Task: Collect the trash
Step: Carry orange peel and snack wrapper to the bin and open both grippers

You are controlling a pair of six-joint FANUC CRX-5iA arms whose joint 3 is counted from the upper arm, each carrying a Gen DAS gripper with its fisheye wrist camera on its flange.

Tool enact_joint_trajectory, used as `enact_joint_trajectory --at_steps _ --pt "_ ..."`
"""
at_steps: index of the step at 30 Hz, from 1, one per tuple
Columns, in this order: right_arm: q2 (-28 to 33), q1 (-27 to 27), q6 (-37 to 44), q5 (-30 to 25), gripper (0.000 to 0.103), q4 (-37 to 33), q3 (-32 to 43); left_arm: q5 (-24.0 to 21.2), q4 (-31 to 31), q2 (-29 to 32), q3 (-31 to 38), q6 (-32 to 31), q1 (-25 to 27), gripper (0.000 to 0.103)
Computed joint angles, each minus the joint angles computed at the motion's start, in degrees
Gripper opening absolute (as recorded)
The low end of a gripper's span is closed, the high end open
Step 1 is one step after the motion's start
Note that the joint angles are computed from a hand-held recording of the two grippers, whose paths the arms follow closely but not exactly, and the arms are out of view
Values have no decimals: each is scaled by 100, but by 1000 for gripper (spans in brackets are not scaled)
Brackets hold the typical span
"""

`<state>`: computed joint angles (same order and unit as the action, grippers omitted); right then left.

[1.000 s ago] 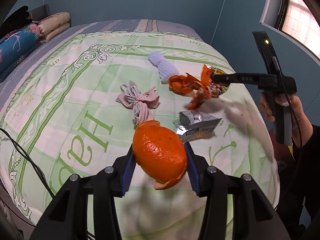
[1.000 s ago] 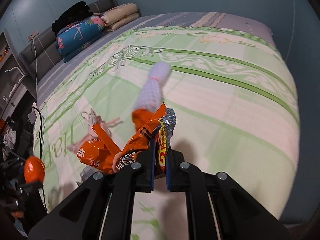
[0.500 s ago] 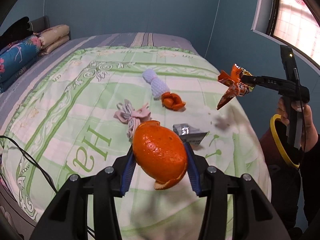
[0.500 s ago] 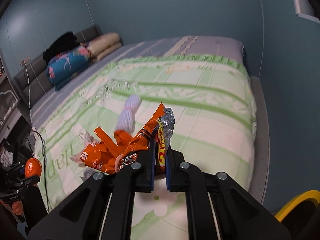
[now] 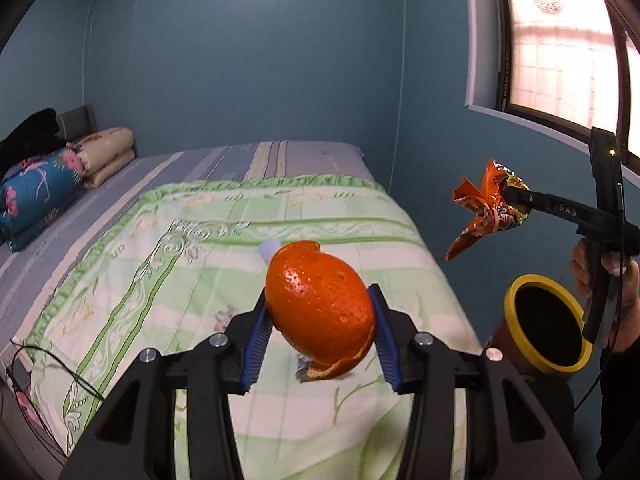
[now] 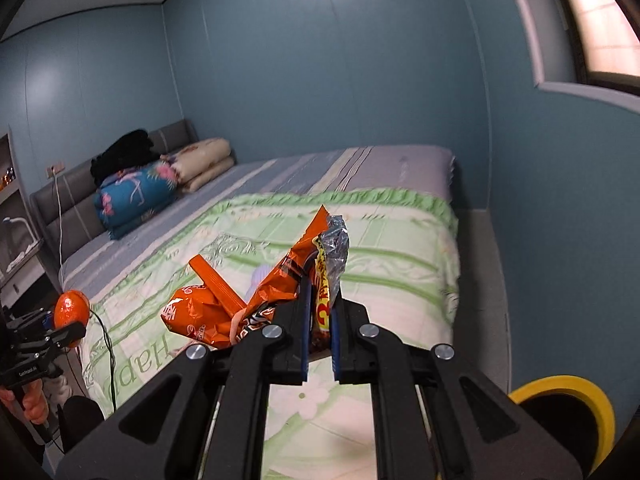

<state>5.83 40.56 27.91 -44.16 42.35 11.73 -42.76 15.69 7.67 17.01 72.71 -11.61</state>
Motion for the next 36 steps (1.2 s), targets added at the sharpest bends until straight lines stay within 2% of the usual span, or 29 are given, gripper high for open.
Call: enact_joint_trajectory --at_steps 5,14,24,29,36 --pt "-535 90 -686 -90 7 689 -624 39 157 106 244 -158 -305 44" --pt "-1262 247 -1625 -722 7 1471 -1464 -63 465 507 742 -462 -805 44" --pt "-1927 328 -2364 -1433 7 1961 -2284 -377 695 1242 1639 -730 -1293 44" --pt "-2116 414 -2738 -1981 7 2196 -2629 -617 716 1635 2134 -783 -1488 44" --pt "-2328 439 -3071 -2444 7 2148 -3037 -1066 631 2302 3008 -707 -1753 44"
